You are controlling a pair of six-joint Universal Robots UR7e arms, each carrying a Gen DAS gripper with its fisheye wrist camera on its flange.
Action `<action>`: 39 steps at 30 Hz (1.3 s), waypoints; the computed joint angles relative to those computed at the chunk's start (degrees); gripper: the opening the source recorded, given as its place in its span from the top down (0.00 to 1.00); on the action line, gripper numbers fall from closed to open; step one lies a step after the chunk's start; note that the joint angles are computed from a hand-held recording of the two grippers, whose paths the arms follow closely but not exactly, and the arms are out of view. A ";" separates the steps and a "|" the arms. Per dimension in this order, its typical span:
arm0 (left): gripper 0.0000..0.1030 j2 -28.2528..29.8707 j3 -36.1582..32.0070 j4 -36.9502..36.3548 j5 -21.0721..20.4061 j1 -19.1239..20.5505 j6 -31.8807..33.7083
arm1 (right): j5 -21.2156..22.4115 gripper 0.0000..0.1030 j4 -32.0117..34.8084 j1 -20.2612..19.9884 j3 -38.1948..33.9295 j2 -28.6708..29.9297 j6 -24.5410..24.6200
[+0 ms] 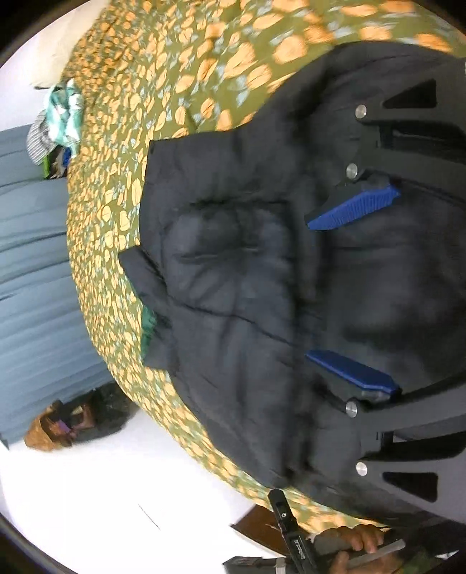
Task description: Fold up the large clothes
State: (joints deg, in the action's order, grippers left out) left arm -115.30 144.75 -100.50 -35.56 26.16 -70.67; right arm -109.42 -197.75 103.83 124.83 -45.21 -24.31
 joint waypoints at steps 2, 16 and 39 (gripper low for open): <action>0.03 -0.16 1.95 4.19 -1.90 -4.04 -3.19 | -0.87 0.31 -4.54 0.24 4.24 -0.51 -0.62; 0.01 0.76 7.42 -0.94 -4.85 -4.54 -2.60 | -1.36 0.23 -15.21 -3.21 8.80 4.86 -3.46; 0.01 -0.20 6.01 11.49 -10.08 -10.90 -13.73 | -2.25 0.23 -17.25 -2.89 9.58 5.34 -4.60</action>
